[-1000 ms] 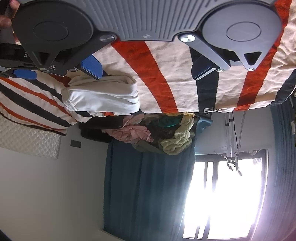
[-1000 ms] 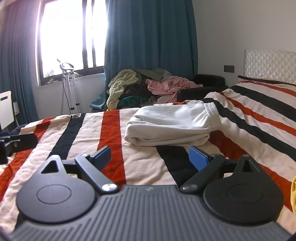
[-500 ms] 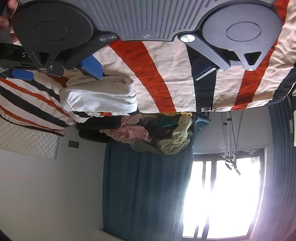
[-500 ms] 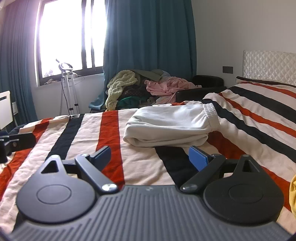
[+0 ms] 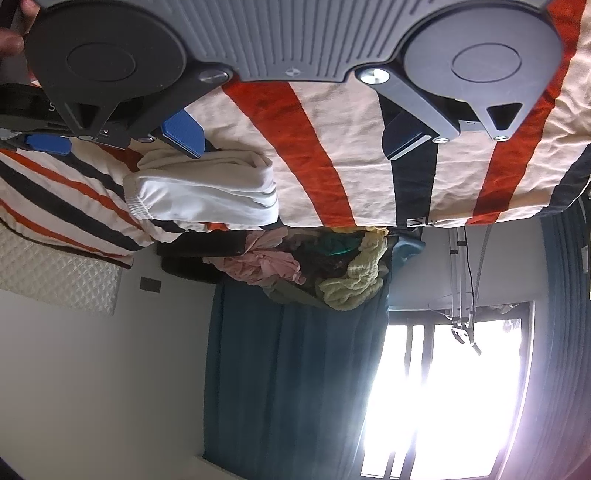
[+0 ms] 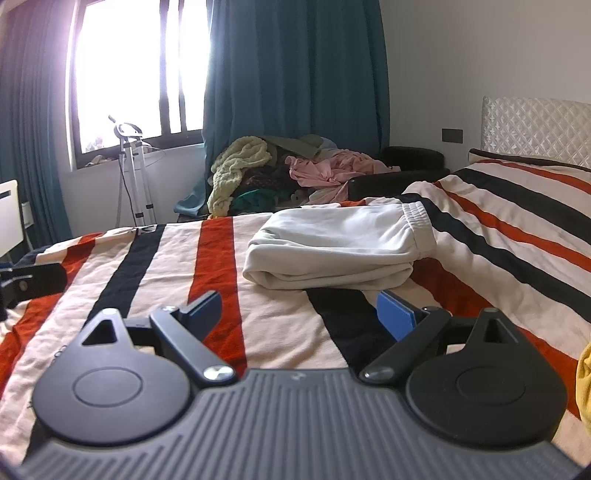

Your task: Fold clothes

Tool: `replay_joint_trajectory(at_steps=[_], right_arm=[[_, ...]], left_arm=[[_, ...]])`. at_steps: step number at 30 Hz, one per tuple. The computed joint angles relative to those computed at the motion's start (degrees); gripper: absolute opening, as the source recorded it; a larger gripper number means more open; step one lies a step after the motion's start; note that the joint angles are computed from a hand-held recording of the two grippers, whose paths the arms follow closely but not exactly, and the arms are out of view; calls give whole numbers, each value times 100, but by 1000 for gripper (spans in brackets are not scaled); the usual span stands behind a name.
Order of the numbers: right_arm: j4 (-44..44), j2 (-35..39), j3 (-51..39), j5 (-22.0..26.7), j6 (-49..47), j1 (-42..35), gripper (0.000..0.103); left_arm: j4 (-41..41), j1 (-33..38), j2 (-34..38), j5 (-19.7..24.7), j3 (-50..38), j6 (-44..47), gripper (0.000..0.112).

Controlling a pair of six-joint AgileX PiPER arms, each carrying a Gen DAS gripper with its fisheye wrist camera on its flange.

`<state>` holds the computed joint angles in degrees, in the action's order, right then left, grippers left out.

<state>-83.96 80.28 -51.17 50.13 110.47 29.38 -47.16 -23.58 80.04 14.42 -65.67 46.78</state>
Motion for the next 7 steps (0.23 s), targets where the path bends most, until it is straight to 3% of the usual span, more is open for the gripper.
replay_joint_trajectory(at_steps=[7], right_arm=[[28, -8, -3, -11, -4, -13, 92]], left_arm=[[-267, 70, -35, 39, 30, 232, 103]])
